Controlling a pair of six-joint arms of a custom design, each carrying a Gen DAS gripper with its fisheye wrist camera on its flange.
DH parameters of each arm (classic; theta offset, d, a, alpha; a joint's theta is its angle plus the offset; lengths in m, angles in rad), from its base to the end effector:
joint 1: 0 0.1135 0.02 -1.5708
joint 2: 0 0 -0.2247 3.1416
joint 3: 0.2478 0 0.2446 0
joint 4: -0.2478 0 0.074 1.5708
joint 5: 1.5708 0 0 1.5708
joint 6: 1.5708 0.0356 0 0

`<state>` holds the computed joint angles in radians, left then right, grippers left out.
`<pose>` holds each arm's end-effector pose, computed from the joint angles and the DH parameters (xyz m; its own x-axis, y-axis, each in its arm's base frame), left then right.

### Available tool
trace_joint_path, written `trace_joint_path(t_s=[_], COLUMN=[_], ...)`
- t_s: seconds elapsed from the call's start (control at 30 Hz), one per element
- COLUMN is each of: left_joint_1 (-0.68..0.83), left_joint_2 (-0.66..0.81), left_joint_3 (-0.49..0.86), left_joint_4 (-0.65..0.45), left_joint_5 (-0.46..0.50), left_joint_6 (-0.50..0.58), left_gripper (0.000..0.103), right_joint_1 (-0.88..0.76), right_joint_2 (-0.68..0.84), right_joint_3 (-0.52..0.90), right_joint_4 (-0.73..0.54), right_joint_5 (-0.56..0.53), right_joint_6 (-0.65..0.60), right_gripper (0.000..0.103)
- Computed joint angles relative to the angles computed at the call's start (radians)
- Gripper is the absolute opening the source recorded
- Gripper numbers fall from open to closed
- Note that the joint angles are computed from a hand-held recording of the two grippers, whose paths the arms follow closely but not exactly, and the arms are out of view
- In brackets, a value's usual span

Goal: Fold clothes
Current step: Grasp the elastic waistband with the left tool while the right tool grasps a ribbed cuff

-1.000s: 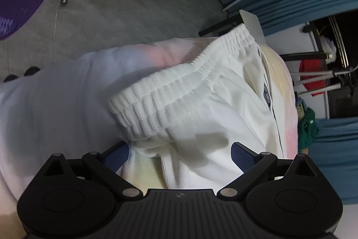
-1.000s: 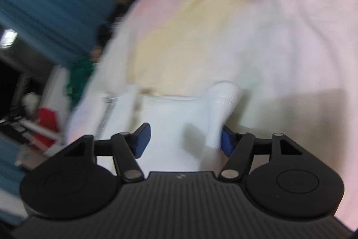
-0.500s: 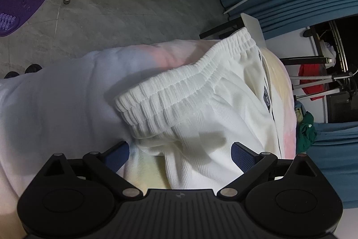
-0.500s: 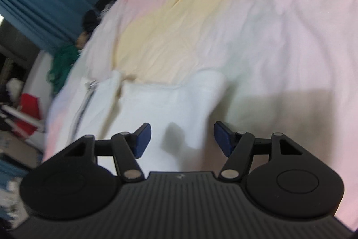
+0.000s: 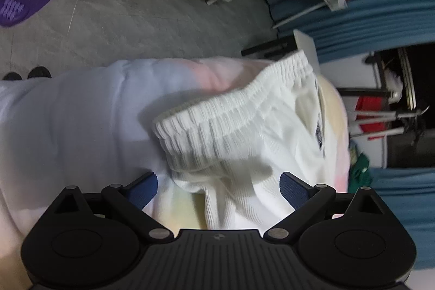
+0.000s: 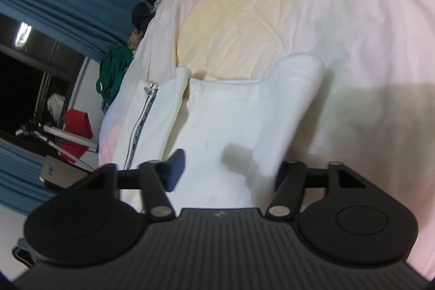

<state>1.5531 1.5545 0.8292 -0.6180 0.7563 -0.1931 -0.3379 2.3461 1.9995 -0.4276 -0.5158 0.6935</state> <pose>0.0290 0.2556 0.1284 0.1221 -0.9881 -0.0931 -0.7144 -0.0224 -0.6994 0.4735 -0.1478 0.1765 -0.5356 0.7776 -0.3294 0.3876 0.5729 0.7222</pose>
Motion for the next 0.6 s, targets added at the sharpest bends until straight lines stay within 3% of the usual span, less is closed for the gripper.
trace_joint_path(t_s=[0.3,0.43,0.6], left_joint_1=[0.008,0.003,0.013], left_joint_2=[0.053,0.023,0.047], left_joint_3=[0.005,-0.021,-0.010], left_joint_4=[0.045,0.081,0.068], left_joint_5=[0.066,0.078,0.145], left_joint_6=[-0.023,-0.018,0.037], left_gripper=[0.094,0.083,0.083], right_joint_1=[0.008,0.008,0.022], right_joint_2=[0.042,-0.018,-0.125], right_joint_3=[0.060,-0.023,-0.163], right_joint_4=[-0.048,0.027,0.184], right_joint_5=[0.089,0.114,0.158], right_joint_6=[-0.025,-0.016,-0.036], right_gripper=[0.009,0.006,0.005])
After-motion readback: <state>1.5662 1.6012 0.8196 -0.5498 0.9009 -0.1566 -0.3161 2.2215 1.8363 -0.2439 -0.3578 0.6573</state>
